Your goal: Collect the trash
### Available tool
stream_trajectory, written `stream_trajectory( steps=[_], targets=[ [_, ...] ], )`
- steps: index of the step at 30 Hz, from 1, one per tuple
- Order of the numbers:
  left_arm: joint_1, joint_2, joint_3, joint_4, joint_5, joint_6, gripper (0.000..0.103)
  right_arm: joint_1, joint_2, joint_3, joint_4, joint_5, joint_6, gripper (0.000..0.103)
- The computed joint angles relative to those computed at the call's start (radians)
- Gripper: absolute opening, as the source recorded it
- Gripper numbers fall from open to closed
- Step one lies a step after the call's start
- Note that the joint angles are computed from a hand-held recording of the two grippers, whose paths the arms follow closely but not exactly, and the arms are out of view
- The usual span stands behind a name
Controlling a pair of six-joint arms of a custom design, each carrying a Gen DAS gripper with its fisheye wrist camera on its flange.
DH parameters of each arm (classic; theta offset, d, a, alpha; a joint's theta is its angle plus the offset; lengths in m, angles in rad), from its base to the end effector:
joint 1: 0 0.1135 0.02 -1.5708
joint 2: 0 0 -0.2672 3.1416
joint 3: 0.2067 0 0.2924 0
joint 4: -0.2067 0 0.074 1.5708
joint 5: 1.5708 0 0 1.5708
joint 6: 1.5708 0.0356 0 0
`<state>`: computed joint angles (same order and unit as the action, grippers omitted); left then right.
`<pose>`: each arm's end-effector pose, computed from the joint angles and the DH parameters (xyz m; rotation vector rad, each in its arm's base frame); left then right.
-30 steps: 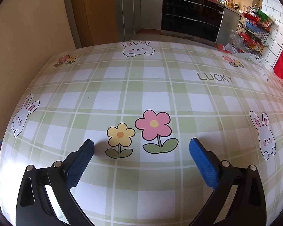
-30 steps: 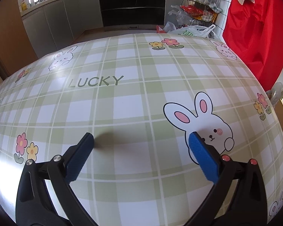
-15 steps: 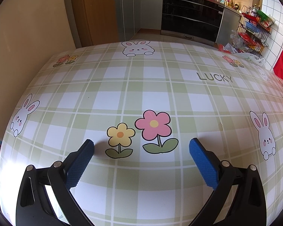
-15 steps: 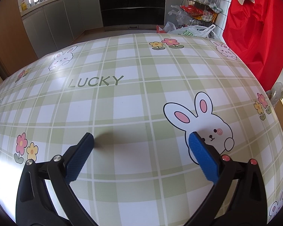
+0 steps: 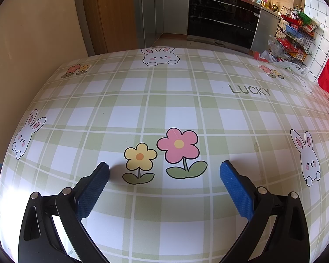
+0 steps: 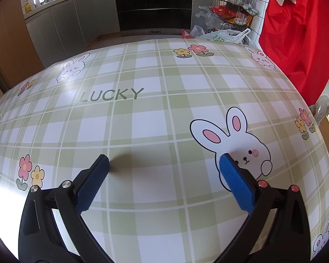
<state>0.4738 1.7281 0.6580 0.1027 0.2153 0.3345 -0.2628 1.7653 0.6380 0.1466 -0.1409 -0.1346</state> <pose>0.2825 0.1363 0.0656 -0.0903 2.5048 0.0576 0.3001 -0.0756 0.0521 0.1082 2.5347 0.0233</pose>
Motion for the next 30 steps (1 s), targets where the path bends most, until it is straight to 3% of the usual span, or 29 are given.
stream_trajectory(
  steps=[30],
  targets=[
    [0.0,0.001,0.001,0.0,0.0,0.0,0.099,-0.004,-0.004,0.0,-0.005,-0.002,-0.004,0.099]
  ],
)
